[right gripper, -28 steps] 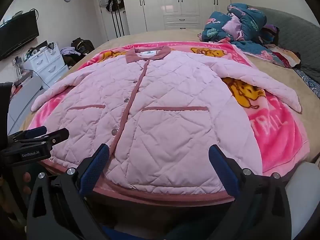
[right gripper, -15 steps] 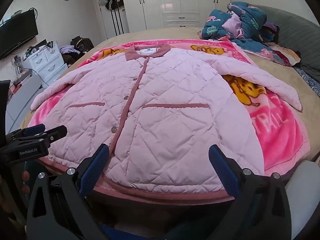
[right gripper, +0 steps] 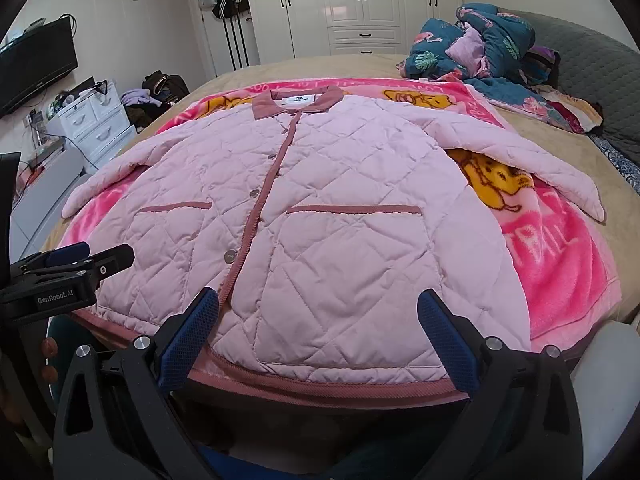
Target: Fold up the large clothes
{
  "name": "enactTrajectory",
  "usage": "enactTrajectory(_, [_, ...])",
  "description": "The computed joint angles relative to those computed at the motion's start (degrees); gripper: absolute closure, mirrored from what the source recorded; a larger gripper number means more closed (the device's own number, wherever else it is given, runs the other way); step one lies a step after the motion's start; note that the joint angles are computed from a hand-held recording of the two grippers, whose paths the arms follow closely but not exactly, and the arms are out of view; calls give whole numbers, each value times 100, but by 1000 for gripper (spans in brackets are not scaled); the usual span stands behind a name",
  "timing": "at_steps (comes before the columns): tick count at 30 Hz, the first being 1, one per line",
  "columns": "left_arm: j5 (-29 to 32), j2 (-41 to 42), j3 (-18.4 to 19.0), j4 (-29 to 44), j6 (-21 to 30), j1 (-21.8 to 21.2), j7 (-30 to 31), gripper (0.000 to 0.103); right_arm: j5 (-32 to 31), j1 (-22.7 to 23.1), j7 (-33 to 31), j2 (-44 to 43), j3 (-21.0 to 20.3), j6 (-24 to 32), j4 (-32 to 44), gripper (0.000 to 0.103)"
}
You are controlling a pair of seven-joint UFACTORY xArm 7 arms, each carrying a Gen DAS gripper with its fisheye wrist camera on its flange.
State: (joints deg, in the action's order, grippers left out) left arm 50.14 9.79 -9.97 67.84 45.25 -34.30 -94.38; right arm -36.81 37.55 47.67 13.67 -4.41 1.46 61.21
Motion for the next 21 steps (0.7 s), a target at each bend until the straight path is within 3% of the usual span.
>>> enactTrajectory(21, [24, 41, -12, 60, 85, -34, -22, 9, -162, -27, 154, -4, 15, 26, -1, 4])
